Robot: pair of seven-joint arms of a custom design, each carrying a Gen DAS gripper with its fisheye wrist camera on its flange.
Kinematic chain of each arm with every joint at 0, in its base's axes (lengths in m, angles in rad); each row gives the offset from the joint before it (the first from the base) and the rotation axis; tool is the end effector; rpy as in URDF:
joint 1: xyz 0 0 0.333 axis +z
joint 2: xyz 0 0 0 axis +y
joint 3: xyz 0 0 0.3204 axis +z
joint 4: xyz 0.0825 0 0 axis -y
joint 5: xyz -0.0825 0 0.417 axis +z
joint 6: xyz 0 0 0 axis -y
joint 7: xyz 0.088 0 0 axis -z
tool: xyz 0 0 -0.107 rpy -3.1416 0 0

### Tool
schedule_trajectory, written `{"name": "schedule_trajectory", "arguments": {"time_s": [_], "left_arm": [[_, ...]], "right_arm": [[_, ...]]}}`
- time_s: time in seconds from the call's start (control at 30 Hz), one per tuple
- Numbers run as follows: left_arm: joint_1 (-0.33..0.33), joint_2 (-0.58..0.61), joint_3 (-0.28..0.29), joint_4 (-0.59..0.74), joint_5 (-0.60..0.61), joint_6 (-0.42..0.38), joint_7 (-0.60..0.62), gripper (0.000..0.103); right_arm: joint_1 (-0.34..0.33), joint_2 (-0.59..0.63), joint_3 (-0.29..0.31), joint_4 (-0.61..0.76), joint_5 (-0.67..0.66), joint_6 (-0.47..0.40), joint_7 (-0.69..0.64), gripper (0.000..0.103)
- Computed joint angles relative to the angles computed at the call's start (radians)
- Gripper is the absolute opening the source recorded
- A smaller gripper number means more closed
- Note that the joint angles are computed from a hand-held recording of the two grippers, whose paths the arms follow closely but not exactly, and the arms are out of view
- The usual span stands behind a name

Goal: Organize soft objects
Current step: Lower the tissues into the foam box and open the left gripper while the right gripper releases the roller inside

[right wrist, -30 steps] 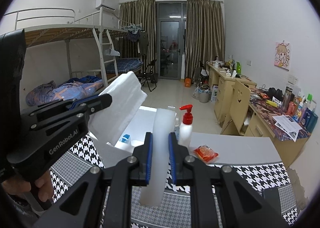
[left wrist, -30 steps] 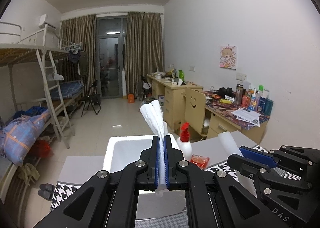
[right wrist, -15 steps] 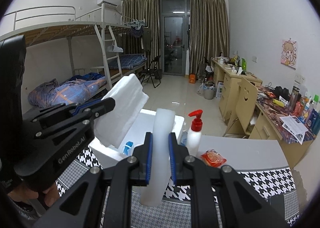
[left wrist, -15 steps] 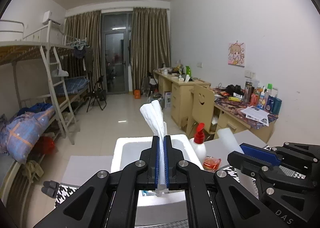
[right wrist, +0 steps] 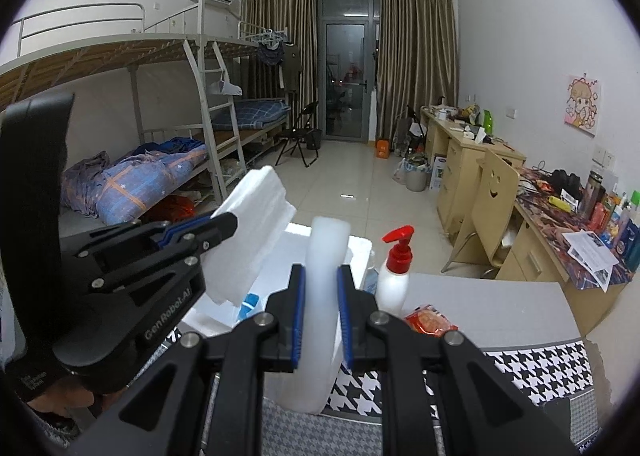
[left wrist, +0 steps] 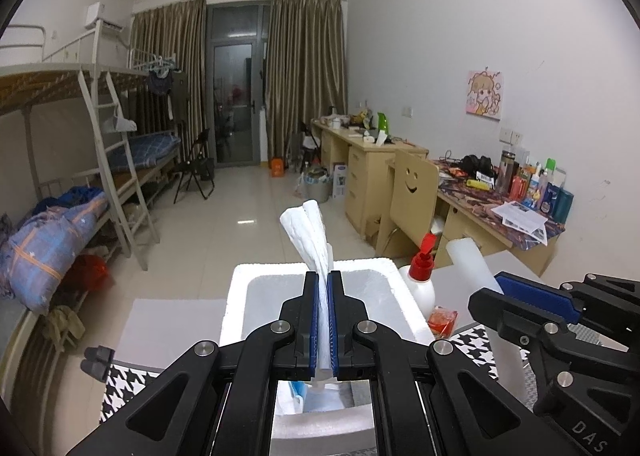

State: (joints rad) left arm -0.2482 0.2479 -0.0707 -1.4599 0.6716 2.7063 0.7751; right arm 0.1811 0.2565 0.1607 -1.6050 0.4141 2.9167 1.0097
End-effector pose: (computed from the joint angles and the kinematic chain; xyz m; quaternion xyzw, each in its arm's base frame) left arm 0.6786 -0.2392 0.6575 -0.6107 0.5954 -0.3835 0.3543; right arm 0.6899 0.2035 0.6013 -0.7418 0.4288 -0.2854 0.4295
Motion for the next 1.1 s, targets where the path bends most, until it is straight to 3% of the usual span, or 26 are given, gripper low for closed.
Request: {"name": "schedule_trajectory", "arguments": {"time_s": [0.2, 0.23, 0.3, 0.33, 0.37, 0.57, 0.9, 1.1], "left_arm": [[0.012, 0.032, -0.006, 0.033, -0.06, -0.039, 0.05, 0.009], [0.013, 0.036, -0.005, 0.035, -0.067, -0.043, 0.054, 0.014], [0.01, 0.04, 0.0, 0.039, -0.071, -0.064, 0.056, 0.039], [0.009, 0.04, 0.002, 0.038, -0.072, -0.063, 0.051, 0.06], [0.006, 0.034, 0.011, 0.025, -0.059, -0.051, 0.024, 0.075], [-0.008, -0.001, 0.037, -0.018, 0.06, -0.059, -0.101, 0.094], [0.026, -0.091, 0.01, -0.124, 0.22, -0.078, -0.248, 0.098], [0.067, -0.141, -0.015, -0.192, 0.242, -0.063, -0.309, 0.099]], "right_arm": [[0.013, 0.027, -0.015, 0.037, -0.044, -0.022, 0.045, 0.019], [0.014, 0.029, -0.016, 0.038, -0.05, -0.023, 0.051, 0.019], [0.017, 0.037, -0.019, 0.049, -0.062, -0.027, 0.064, 0.019], [0.018, 0.042, -0.021, 0.056, -0.07, -0.03, 0.071, 0.019], [0.022, 0.048, -0.026, 0.064, -0.082, -0.033, 0.083, 0.019], [0.028, 0.07, -0.032, 0.093, -0.127, -0.047, 0.123, 0.019], [0.049, 0.109, -0.042, 0.151, -0.2, -0.076, 0.173, 0.019], [0.06, 0.134, -0.049, 0.184, -0.231, -0.101, 0.197, 0.019]]}}
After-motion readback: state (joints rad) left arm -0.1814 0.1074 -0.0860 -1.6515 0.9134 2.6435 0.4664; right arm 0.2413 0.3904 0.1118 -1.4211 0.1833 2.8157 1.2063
